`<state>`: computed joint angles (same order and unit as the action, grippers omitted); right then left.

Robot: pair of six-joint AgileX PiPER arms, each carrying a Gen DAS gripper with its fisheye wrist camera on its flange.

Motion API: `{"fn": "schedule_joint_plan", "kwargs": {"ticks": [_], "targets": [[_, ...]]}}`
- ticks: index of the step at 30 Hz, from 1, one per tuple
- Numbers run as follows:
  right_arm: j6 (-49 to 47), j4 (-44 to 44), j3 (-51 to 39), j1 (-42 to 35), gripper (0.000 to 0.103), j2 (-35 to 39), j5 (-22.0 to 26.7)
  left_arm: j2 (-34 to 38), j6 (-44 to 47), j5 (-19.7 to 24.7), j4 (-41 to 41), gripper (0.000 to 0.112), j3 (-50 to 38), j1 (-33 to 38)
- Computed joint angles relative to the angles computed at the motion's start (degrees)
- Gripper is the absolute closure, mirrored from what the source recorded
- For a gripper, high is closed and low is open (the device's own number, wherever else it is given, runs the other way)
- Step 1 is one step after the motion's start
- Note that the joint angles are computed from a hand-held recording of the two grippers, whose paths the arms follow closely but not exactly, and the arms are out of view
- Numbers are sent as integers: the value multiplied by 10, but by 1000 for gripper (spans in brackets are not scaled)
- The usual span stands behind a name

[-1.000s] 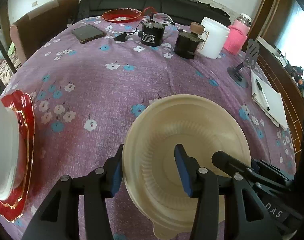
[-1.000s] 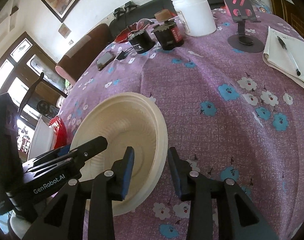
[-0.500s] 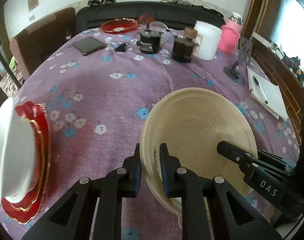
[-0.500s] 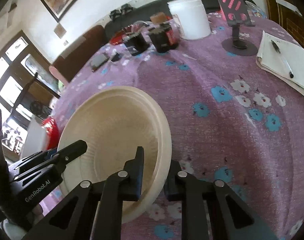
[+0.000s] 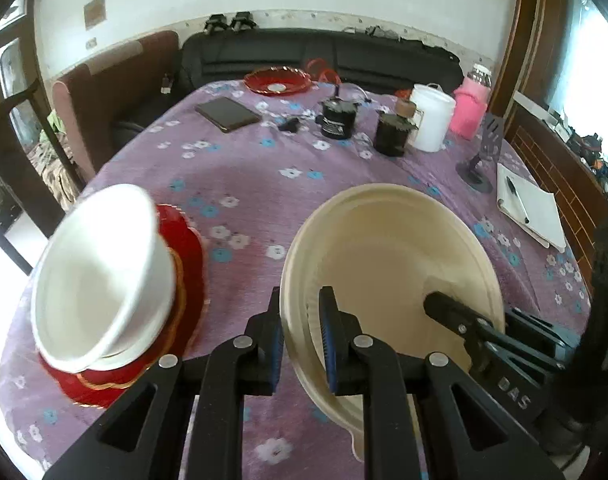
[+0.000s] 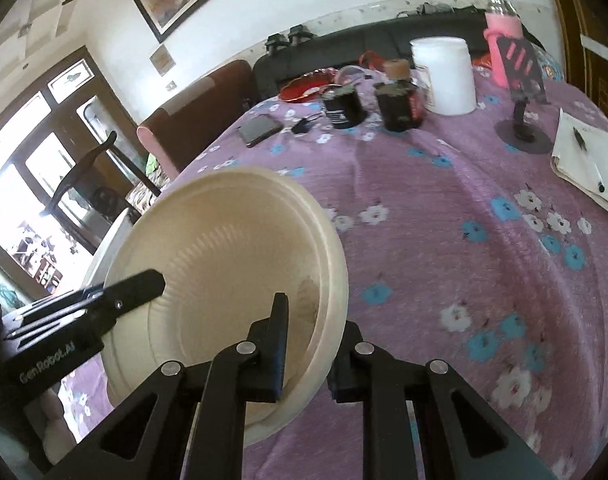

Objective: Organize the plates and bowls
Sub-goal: 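Carry the beige bowl with both tools over the stacked white bowls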

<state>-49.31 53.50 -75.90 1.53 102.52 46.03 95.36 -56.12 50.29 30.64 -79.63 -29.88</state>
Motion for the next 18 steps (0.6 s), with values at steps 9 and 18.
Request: {"fn": "schedule_joint_plan", "kwargs": {"ticks": [9, 18], "targets": [[39, 3, 94, 20, 85, -114, -41, -97, -32, 3, 66, 97, 77, -40], [137, -87, 100, 101, 85, -155, -82, -172, -28, -15, 57, 96, 147, -7]]}}
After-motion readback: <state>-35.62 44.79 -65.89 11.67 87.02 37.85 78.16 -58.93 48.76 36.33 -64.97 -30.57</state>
